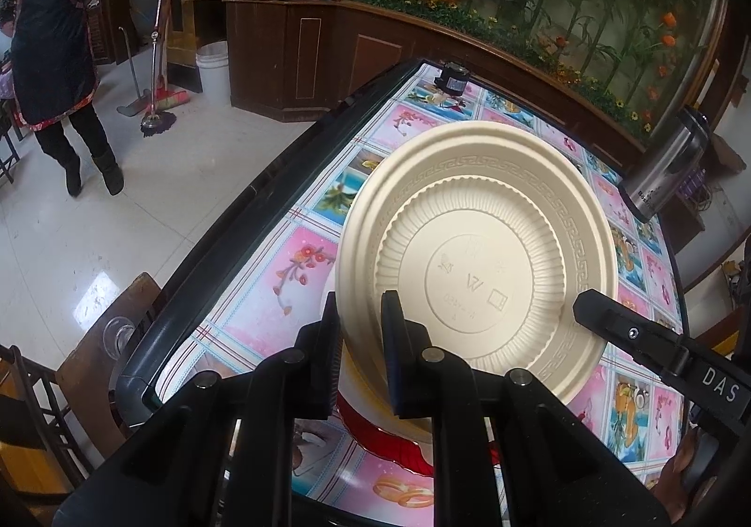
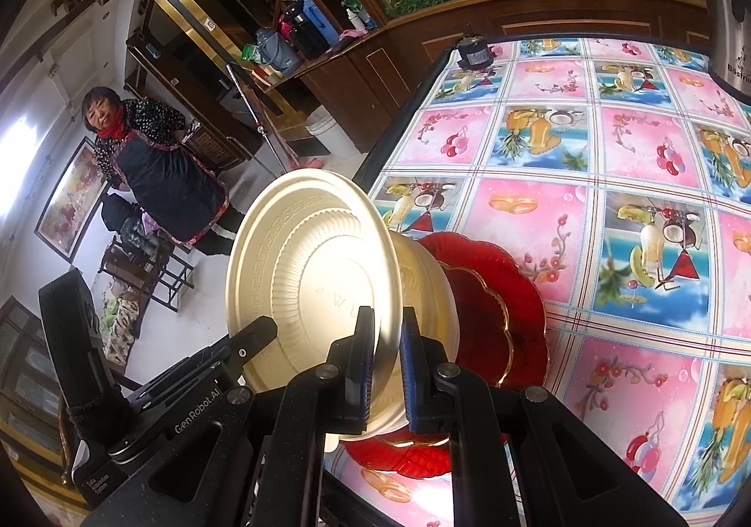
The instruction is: Organize plates and bowls
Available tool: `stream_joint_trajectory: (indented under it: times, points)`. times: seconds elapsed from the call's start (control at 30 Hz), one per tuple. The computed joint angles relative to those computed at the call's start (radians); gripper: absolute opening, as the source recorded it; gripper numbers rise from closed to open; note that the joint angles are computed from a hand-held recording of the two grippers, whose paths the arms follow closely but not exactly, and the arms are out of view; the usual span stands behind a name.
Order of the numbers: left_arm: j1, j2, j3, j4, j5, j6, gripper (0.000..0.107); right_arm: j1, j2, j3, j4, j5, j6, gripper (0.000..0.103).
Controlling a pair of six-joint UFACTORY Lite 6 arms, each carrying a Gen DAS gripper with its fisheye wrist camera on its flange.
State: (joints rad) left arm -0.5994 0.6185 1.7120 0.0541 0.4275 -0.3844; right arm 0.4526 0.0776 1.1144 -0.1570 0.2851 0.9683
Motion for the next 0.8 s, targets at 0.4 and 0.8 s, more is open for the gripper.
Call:
stream_joint_trajectory:
  times: [0.4,0.8]
  points:
    - [-0.008,0.028,0.037,0.024,0.031,-0.021,0.014,-0.014,0.019,0.004,0.06,-0.005,-0.057,0.01]
    - [-0.036,0.031,0.029,0.098,0.03,-0.096,0.014,-0.03,0.01,-0.027,0.126,-0.015,-0.121,0.011]
